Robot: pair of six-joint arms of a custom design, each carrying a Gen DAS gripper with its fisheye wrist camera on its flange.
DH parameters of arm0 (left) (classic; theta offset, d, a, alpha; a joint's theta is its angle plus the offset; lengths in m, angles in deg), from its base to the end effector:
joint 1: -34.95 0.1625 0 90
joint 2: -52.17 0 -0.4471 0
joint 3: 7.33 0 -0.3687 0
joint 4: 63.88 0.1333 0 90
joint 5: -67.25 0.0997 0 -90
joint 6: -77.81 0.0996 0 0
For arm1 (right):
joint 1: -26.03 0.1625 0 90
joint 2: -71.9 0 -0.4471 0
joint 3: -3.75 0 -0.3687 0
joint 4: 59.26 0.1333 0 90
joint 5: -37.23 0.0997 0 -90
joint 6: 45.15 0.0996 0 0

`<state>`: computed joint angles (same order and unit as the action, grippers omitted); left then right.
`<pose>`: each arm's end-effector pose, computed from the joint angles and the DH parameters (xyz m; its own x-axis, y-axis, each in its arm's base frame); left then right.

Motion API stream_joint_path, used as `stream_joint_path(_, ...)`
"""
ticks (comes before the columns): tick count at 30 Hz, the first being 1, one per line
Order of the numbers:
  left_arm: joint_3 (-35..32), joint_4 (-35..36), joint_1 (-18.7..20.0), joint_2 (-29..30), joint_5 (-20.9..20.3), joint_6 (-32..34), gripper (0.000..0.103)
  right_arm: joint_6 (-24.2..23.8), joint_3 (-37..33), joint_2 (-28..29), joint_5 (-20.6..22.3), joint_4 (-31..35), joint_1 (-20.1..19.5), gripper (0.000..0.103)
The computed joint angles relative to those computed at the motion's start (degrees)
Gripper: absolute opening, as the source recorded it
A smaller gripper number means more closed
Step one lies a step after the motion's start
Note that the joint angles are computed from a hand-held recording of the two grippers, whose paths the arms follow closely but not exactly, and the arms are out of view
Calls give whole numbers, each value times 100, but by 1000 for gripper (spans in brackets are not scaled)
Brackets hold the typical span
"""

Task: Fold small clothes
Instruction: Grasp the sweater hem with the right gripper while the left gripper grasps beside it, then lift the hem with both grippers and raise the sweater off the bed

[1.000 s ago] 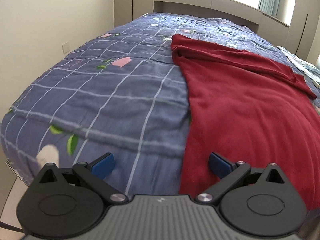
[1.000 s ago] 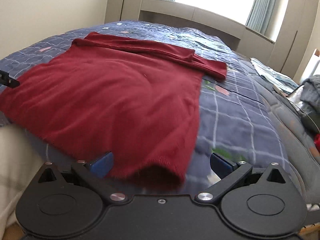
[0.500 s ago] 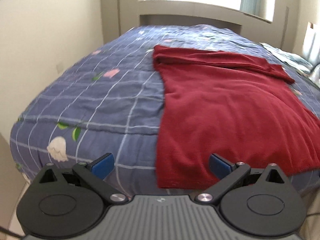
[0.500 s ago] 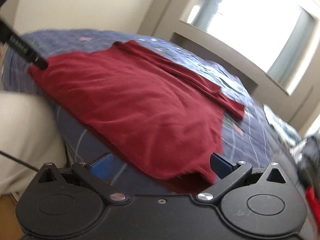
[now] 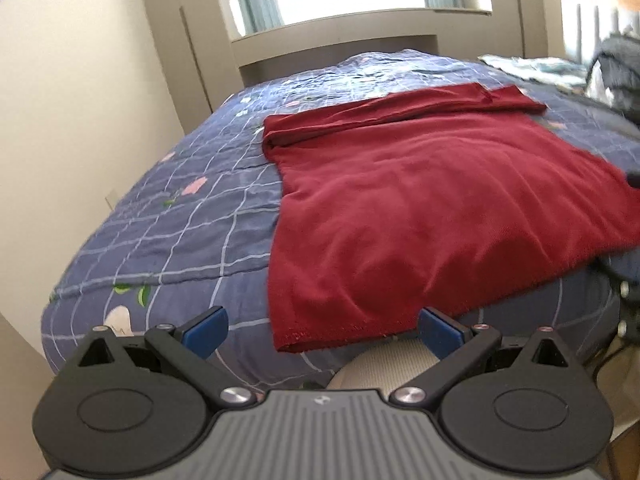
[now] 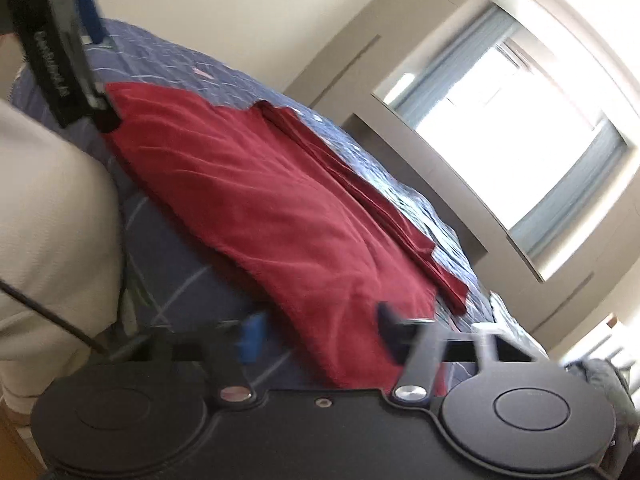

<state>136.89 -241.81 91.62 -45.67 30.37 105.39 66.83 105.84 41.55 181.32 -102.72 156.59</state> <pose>0.0089 -0.3740 0.3599 -0.5125 0.1889 -0.8377 0.7316 0.6068 -0.3107 0.3687 -0.3499 -0.0772 -0.0547 -0.2737 0.9603 -0.9586 0.2836 0.0262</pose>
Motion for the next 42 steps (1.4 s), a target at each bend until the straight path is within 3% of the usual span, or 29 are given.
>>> stream_joint_path(2, 92, -166, -104, 36, 75, 191, 103, -129, 32, 24, -85, -60, 2, 21)
stream_joint_path(6, 226, -434, -158, 9, -114, 584, 103, -33, 139, -44, -270, -162, -21, 14)
stream_joint_path(12, 603, -1031, -457, 66, -291, 1617, 103, 788, 396, -348, -642, -251, -72, 13)
stream_joint_path(18, 784, -1675, -498, 560, -1065, 3279, 103, 1104, 612, -486, -849, -519, -84, 12)
stream_joint_path(23, 590, -2337, -334, 1400, -926, 3665, 103, 1501, 757, -630, -958, -566, -108, 11)
stream_joint_path(28, 487, -2388, -267, 1597, -840, 3573, 102, 1553, 794, -640, -947, -584, -91, 11)
stream_joint_path(33, 663, -3098, -285, 1697, -941, 4006, 92, 1467, 825, -649, -985, -637, -93, 11)
stream_joint_path(37, 815, -4366, -417, 2094, -806, 4514, 59, 1411, 877, -645, -984, -785, -63, 11)
stream_joint_path(42, 729, -4455, -432, 2121, -580, 4369, 57, 1275, 994, -621, -958, -1144, -14, 8)
